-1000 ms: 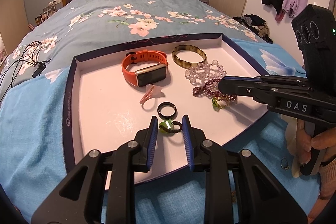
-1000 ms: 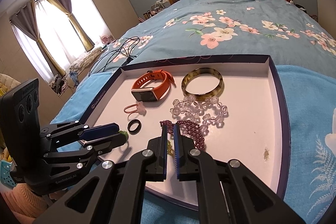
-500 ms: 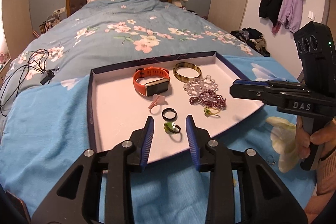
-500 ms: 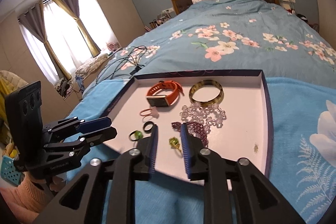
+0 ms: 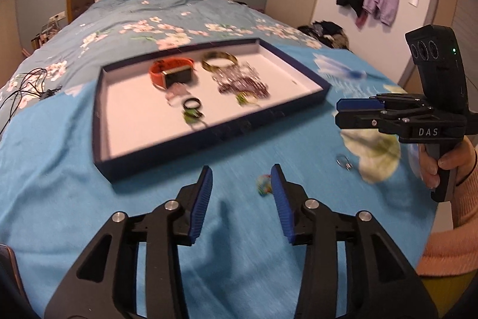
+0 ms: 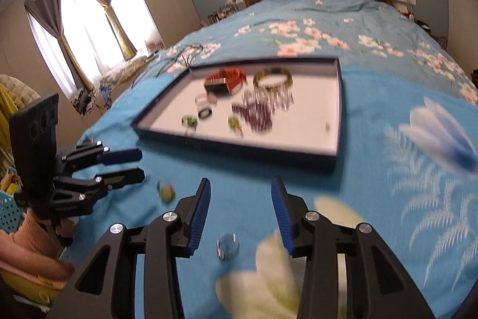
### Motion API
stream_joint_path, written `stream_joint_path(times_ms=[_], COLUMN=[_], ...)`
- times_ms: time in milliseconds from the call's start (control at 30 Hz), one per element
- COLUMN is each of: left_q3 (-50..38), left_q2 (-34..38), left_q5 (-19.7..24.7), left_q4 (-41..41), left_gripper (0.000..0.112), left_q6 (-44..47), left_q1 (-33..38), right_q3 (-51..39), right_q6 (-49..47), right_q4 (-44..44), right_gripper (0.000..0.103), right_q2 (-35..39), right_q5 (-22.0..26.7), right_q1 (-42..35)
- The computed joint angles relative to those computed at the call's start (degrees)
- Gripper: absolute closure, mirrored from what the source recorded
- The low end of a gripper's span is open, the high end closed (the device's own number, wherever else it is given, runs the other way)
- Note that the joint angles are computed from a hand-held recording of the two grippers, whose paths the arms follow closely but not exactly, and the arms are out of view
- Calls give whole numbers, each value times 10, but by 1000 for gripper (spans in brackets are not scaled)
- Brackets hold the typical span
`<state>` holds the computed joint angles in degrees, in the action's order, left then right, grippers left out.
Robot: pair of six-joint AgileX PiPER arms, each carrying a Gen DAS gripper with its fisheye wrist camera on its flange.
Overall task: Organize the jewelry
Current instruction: 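Move the left tool to the yellow-green hair tie while the right tool approaches the silver ring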
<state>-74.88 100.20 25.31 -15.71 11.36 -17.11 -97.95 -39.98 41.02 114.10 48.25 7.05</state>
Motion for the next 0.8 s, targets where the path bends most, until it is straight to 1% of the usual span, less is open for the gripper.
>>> stream_joint_path(times_ms=[133, 333, 433, 600, 667, 700, 800], left_q3=[5, -11, -24, -44, -55, -58, -70], left_q2=[3, 18, 27, 43, 52, 55, 64], left_q5=[5, 15, 27, 45, 53, 55, 60], left_q4=[-8, 14, 21, 22, 27, 25, 21], left_gripper=[68, 65, 65, 65, 65, 65, 65], left_q6=[7, -15, -23, -30, -41, -42, -47], left_q1=[-13, -28, -30, -29, -28, -27, -26], right_q3=[46, 98, 118, 135, 144, 148, 158], right_q6=[0, -2, -2, -8, -4, -2, 12], right_q4=[-39, -67, -67, -48, -57, -63, -84], right_gripper=[60, 60, 59, 60, 60, 61, 67], right_q2=[-24, -53, -59, -66, -72, -74, -80], right_q5=[-14, -46, -62, -70, -84, -90, -111], right_q1=[14, 36, 40, 36, 41, 45, 54])
